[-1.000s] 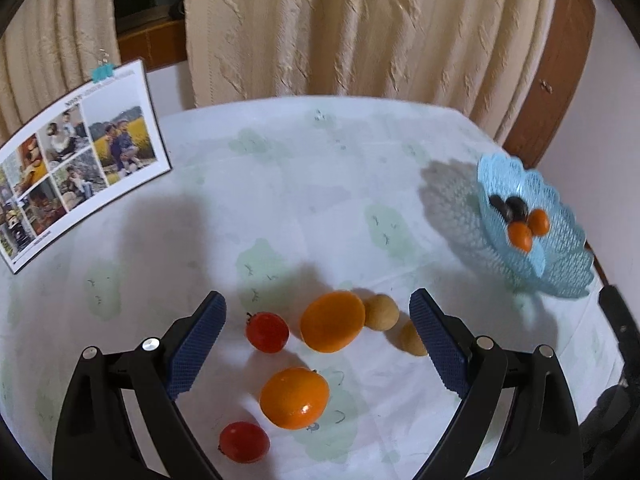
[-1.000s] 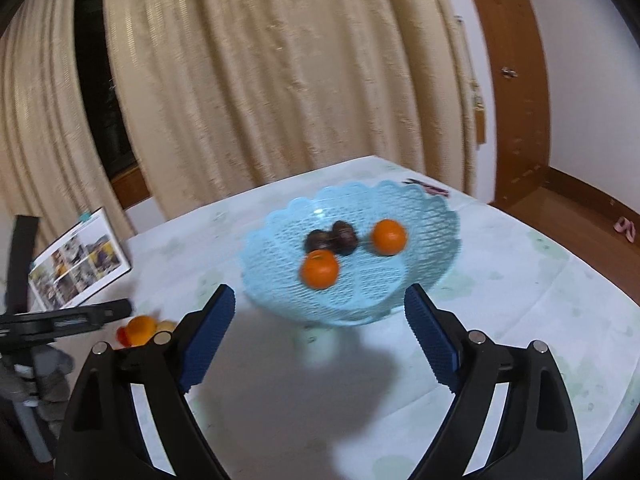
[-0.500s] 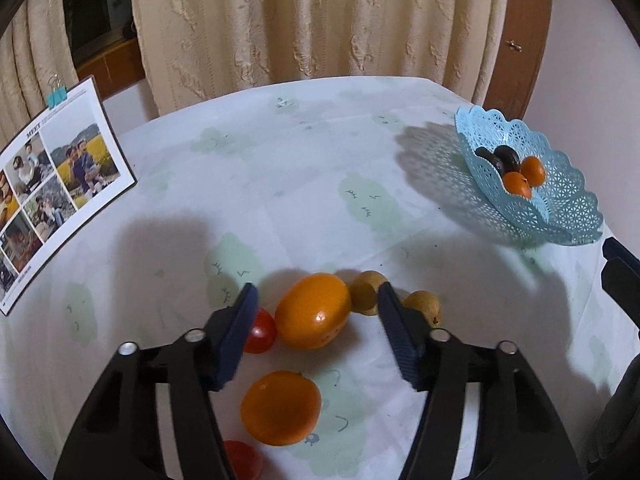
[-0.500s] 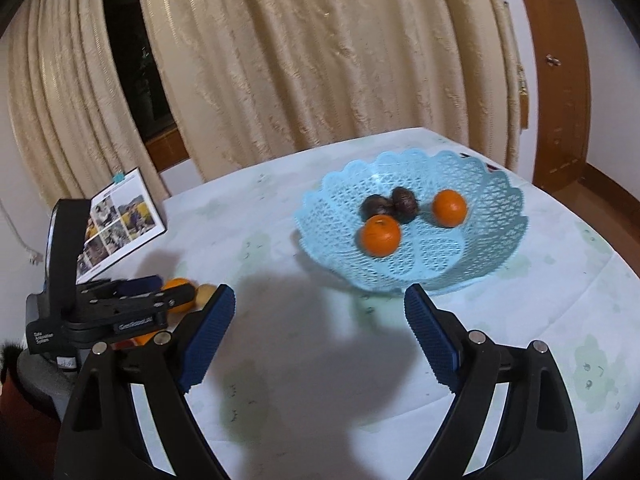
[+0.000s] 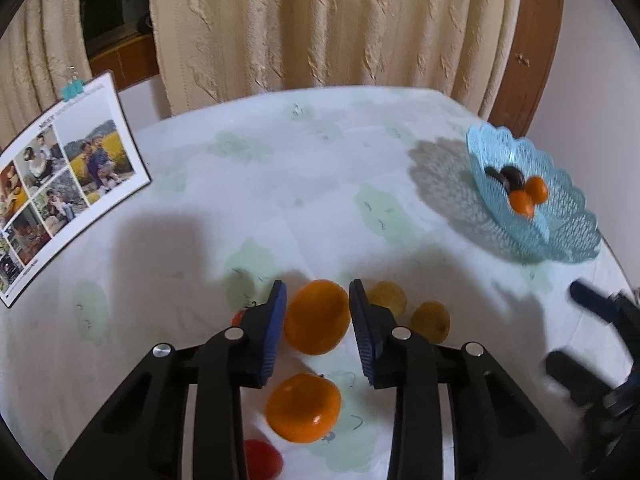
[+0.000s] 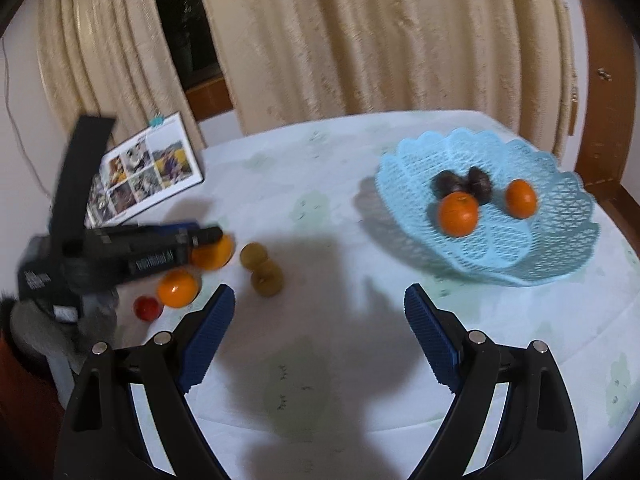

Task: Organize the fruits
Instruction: 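Grasp the elongated orange fruit with the left tool, then drop a yellow-brown fruit into the basket with the right tool while the left holds the orange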

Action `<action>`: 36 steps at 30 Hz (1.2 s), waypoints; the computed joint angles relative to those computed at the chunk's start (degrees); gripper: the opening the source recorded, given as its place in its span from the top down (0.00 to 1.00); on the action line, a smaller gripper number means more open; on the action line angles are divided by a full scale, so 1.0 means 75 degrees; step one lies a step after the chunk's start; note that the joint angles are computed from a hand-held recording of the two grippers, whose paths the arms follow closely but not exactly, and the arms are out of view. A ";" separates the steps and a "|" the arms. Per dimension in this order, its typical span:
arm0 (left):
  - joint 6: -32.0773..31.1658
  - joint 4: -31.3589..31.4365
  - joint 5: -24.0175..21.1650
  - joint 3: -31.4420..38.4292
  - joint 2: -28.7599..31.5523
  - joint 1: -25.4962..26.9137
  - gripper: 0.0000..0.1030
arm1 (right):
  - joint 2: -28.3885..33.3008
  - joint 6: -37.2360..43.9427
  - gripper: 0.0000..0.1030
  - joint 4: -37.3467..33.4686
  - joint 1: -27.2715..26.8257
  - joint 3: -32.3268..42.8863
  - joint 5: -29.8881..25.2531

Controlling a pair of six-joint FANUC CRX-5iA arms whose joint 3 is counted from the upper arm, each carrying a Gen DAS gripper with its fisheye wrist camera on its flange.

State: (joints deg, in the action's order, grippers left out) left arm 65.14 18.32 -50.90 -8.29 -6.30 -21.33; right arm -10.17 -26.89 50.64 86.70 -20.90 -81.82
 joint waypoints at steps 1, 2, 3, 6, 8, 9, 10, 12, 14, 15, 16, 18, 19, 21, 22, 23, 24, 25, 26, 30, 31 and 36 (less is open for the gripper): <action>-0.0034 0.0093 0.0025 -0.0018 -0.0059 0.0057 0.68 | 0.0011 0.0099 0.14 -0.0042 -0.0067 0.0018 0.0144; -0.0076 0.0191 0.0052 -0.0042 -0.0121 0.0112 0.68 | 0.0018 0.0221 0.15 -0.0102 -0.0161 0.0034 0.0340; -0.0120 0.0281 0.0078 -0.0069 -0.0179 0.0163 0.68 | 0.0012 0.0294 0.15 -0.0147 -0.0224 0.0036 0.0486; -0.0261 0.0577 0.0144 -0.0128 -0.0334 0.0325 0.68 | 0.0035 0.0540 0.15 -0.0339 -0.0465 0.0075 0.0921; -0.0295 0.0683 0.0166 -0.0149 -0.0401 0.0394 0.68 | 0.0080 0.0756 0.15 -0.0463 -0.0626 0.0144 0.1137; -0.0301 0.0725 0.0175 -0.0152 -0.0421 0.0432 0.68 | 0.0108 0.0875 0.15 -0.0521 -0.0722 0.0175 0.1266; -0.0282 0.0753 0.0178 -0.0148 -0.0431 0.0469 0.68 | 0.0137 0.1005 0.15 -0.0584 -0.0803 0.0225 0.1384; -0.0254 0.0772 0.0152 -0.0135 -0.0425 0.0519 0.68 | 0.0247 0.1332 0.17 -0.0742 -0.0997 0.0371 0.1615; -0.0180 0.0736 0.0110 -0.0094 -0.0392 0.0575 0.68 | 0.0374 0.1743 0.23 -0.0915 -0.1188 0.0528 0.1855; -0.0163 0.0747 0.0088 -0.0083 -0.0377 0.0610 0.68 | 0.0462 0.1984 0.28 -0.1030 -0.1305 0.0631 0.1954; -0.0175 0.0770 0.0080 -0.0092 -0.0380 0.0648 0.68 | 0.0575 0.2212 0.33 -0.1151 -0.1413 0.0739 0.2003; -0.0216 0.0809 0.0071 -0.0110 -0.0386 0.0689 0.68 | 0.0737 0.2478 0.43 -0.1329 -0.1566 0.0882 0.2030; -0.0229 0.0812 0.0071 -0.0115 -0.0386 0.0704 0.67 | 0.0809 0.2566 0.50 -0.1420 -0.1626 0.0944 0.2015; -0.0203 0.0816 0.0025 -0.0106 -0.0359 0.0734 0.67 | 0.0873 0.2648 0.60 -0.1569 -0.1723 0.0982 0.2074; -0.0188 0.0810 -0.0012 -0.0090 -0.0330 0.0749 0.67 | 0.0906 0.2615 0.64 -0.1535 -0.1718 0.1004 0.2001; -0.0176 0.0809 -0.0077 -0.0067 -0.0281 0.0767 0.66 | 0.0885 0.2599 0.68 -0.1538 -0.1703 0.0992 0.1991; -0.0182 0.0818 -0.0156 -0.0040 -0.0225 0.0780 0.66 | 0.0841 0.2556 0.73 -0.1536 -0.1671 0.0954 0.1982; -0.0211 0.0859 -0.0269 -0.0015 -0.0146 0.0784 0.64 | 0.0815 0.2512 0.73 -0.1521 -0.1644 0.0934 0.1963; -0.0274 0.0936 -0.0320 -0.0031 -0.0108 0.0793 0.59 | 0.0764 0.2380 0.73 -0.1433 -0.1576 0.0871 0.1895; -0.0614 0.1231 -0.0375 -0.0172 0.0001 0.0725 0.56 | 0.0481 0.1841 0.73 -0.1134 -0.1304 0.0591 0.1684; -0.0645 0.1221 -0.0375 -0.0185 0.0026 0.0683 0.56 | 0.0442 0.1758 0.73 -0.1090 -0.1266 0.0562 0.1641; -0.0612 0.0823 -0.0308 -0.0127 0.0208 0.0403 0.56 | 0.0047 0.1123 0.73 -0.0771 -0.0946 0.0242 0.1280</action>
